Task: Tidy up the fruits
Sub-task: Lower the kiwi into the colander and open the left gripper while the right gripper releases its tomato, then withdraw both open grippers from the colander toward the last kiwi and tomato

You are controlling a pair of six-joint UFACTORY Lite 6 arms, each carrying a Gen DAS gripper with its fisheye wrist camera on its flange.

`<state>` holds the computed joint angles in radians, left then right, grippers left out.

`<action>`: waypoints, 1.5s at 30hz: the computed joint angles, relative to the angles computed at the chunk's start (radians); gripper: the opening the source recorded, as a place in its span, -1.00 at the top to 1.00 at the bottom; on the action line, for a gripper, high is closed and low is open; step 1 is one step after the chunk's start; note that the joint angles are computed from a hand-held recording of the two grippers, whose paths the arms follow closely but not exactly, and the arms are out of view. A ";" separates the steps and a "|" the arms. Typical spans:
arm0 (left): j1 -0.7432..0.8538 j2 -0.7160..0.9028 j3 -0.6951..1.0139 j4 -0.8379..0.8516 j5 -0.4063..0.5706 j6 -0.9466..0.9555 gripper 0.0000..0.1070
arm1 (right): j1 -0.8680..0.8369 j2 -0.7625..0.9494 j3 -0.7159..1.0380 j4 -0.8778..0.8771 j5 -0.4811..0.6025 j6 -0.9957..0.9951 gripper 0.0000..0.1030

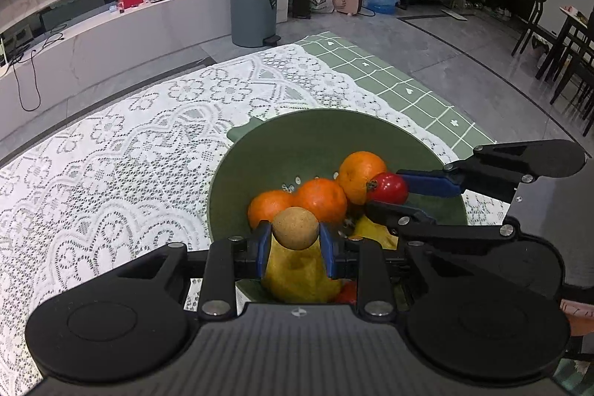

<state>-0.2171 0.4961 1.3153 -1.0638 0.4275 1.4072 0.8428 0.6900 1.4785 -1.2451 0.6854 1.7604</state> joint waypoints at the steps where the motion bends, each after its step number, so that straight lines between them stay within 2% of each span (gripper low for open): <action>1: 0.001 0.014 0.019 0.007 0.003 -0.013 0.42 | -0.006 0.013 0.020 0.006 0.000 -0.017 0.47; 12: 0.043 0.144 0.206 0.092 0.072 -0.153 0.42 | -0.085 0.118 0.150 0.070 -0.058 -0.104 0.47; 23: 0.030 0.225 0.291 0.109 0.112 -0.182 0.42 | -0.100 0.125 0.149 0.085 -0.088 -0.105 0.47; 35: 0.022 0.236 0.289 0.136 0.123 -0.201 0.39 | -0.087 0.075 0.092 0.051 -0.074 -0.035 0.38; 39: 0.024 0.200 0.254 0.121 0.115 -0.181 0.26 | -0.074 0.048 0.070 0.044 -0.048 -0.029 0.31; 43: 0.037 0.146 0.205 0.098 0.124 -0.155 0.25 | -0.055 0.020 0.055 0.044 -0.017 -0.031 0.28; 45: 0.051 0.101 0.165 0.077 0.134 -0.130 0.25 | -0.041 0.002 0.048 0.039 0.006 -0.019 0.18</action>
